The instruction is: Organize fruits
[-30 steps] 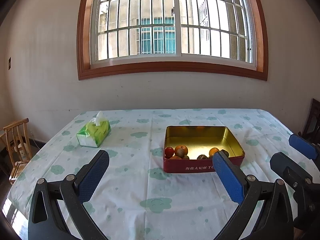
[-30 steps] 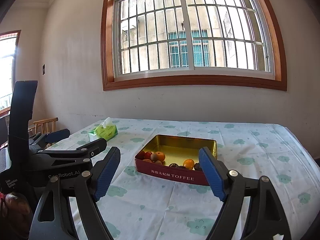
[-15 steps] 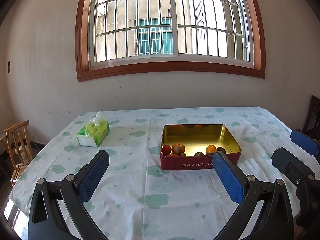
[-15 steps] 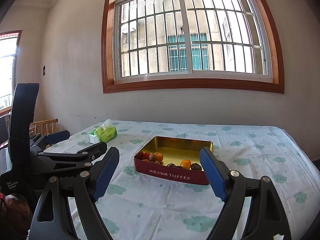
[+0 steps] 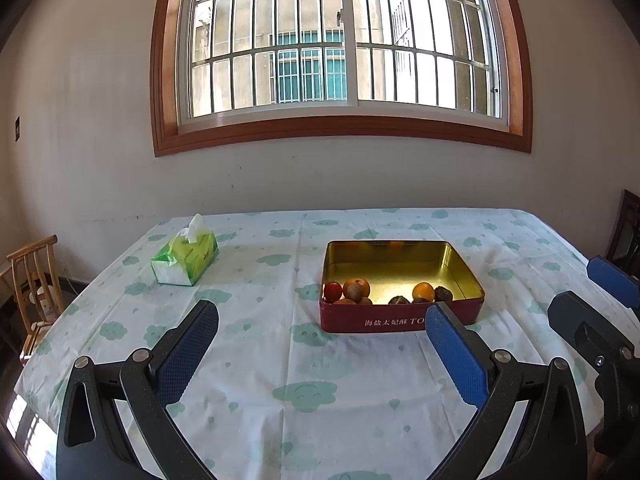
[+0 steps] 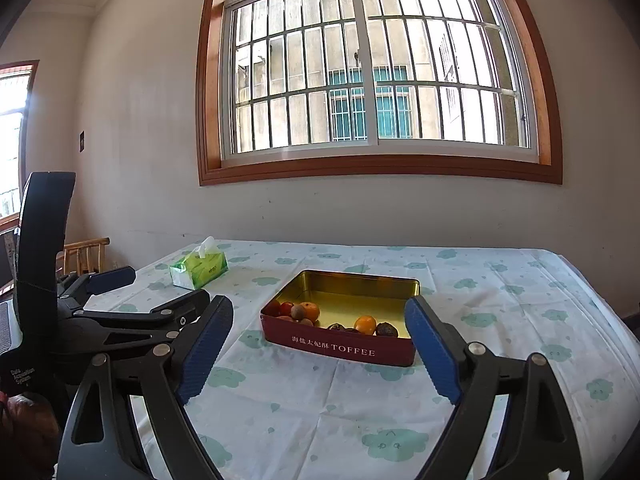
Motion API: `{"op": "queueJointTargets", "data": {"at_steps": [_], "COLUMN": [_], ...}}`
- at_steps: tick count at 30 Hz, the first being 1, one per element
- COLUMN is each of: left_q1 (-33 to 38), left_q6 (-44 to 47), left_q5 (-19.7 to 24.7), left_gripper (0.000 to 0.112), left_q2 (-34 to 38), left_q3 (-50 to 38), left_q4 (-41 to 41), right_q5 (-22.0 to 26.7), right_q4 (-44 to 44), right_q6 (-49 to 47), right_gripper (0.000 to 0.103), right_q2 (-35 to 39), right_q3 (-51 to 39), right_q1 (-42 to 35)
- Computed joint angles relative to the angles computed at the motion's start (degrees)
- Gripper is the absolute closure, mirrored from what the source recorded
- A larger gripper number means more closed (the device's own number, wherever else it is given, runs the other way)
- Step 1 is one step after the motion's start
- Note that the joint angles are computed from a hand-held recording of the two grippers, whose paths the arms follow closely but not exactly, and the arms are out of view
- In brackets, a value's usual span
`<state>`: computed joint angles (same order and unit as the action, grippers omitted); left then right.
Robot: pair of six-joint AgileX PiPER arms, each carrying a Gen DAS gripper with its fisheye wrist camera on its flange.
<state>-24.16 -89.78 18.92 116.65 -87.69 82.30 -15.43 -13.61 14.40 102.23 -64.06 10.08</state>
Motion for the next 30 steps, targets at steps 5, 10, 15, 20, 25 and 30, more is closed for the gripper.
{"op": "queueJointTargets", "data": {"at_steps": [5,10,15,20,25,30], "left_q1": [0.01,0.01,-0.01,0.00,0.07,0.14], "left_q6": [-2.20,-2.83,-2.43,-2.00,-0.96,-0.09], "left_q5": [0.17,0.11,0.06,-0.07,-0.42,-0.55], "left_gripper": [0.009,0.009,0.009,0.009,0.009,0.009], "left_q2": [-0.33,-0.30,-0.11,0.11,0.75,1.55], "left_q3": [0.82,0.85,0.59,0.27,-0.48,-1.22], "left_q4": [2.23,2.86,2.61,2.32,1.44,1.00], "right_q5": [-0.33,-0.63,-0.44,-0.04,0.13,0.53], "right_q4": [0.37,1.22,1.62,1.87,1.77,3.09], "right_q6": [-0.65,-1.71,-1.94,-2.27,-2.09,-3.12], "right_gripper": [0.016,0.016,0.015,0.014,0.014,0.013], "right_q2": [-0.08,-0.25,-0.31,-0.16,0.05,0.86], "right_q3": [0.20,0.53,0.54,0.20,-0.02,-0.70], "right_q1": [0.04,0.13,0.15,0.21,0.18,0.30]}}
